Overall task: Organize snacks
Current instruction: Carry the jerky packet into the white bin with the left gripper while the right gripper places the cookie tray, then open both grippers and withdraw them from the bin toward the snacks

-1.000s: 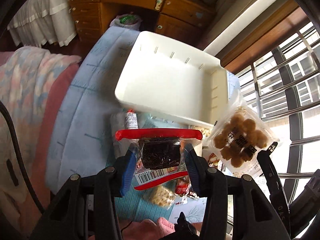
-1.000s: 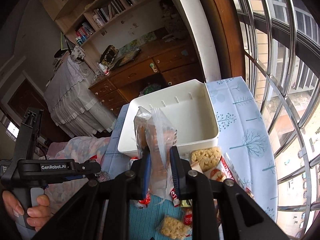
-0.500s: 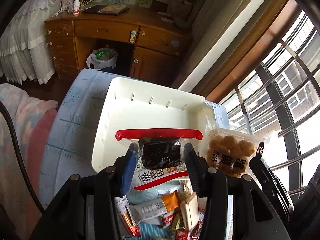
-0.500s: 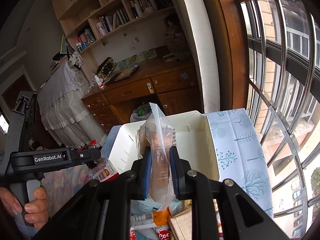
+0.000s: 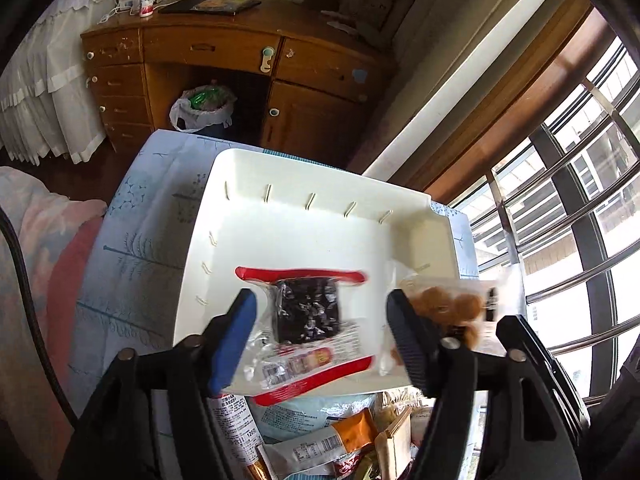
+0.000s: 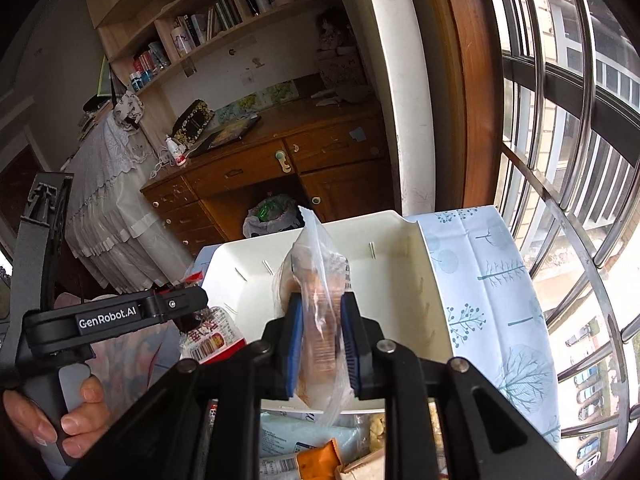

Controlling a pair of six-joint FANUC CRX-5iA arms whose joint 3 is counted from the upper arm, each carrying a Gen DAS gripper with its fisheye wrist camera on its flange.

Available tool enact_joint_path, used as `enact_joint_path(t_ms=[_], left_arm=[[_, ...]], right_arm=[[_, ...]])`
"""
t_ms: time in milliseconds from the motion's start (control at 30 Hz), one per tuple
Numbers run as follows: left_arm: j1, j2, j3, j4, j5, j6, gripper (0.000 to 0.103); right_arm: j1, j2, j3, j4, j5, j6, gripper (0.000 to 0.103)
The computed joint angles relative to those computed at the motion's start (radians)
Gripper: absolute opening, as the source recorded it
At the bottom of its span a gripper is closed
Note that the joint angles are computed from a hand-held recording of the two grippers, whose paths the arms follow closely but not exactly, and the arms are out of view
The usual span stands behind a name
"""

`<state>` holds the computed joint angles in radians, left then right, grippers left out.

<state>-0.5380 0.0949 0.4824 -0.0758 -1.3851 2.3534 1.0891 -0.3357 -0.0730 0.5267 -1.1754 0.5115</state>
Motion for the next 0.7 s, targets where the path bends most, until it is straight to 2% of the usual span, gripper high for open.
enact_joint_path(t_ms=[67, 167, 400, 567, 700], left_arm=[[-0.006, -0.012, -0.006, -0.002, 0.021, -0.017, 0.08], [-0.048, 0.004, 0.061, -0.078, -0.039, -0.015, 0.085], [-0.112, 0.0, 0.121, -0.135, -0.105, 0.0, 0.085], [-0.195, -0.011, 0.164, -0.215, -0.169, 0.034, 0.085], [-0.266, -0.039, 0.17, -0.28, -0.211, 0.105, 0.085]], right_arm=[[-0.001, 0.003, 0.002, 0.011, 0.003, -0.014, 0.024], [0.001, -0.005, -0.005, 0.03, 0.004, -0.027, 0.034], [0.036, -0.056, -0.028, 0.075, -0.023, -0.076, 0.037], [0.102, -0.117, -0.06, 0.137, -0.066, -0.124, 0.044], [0.185, -0.178, -0.089, 0.2, -0.126, -0.17, 0.047]])
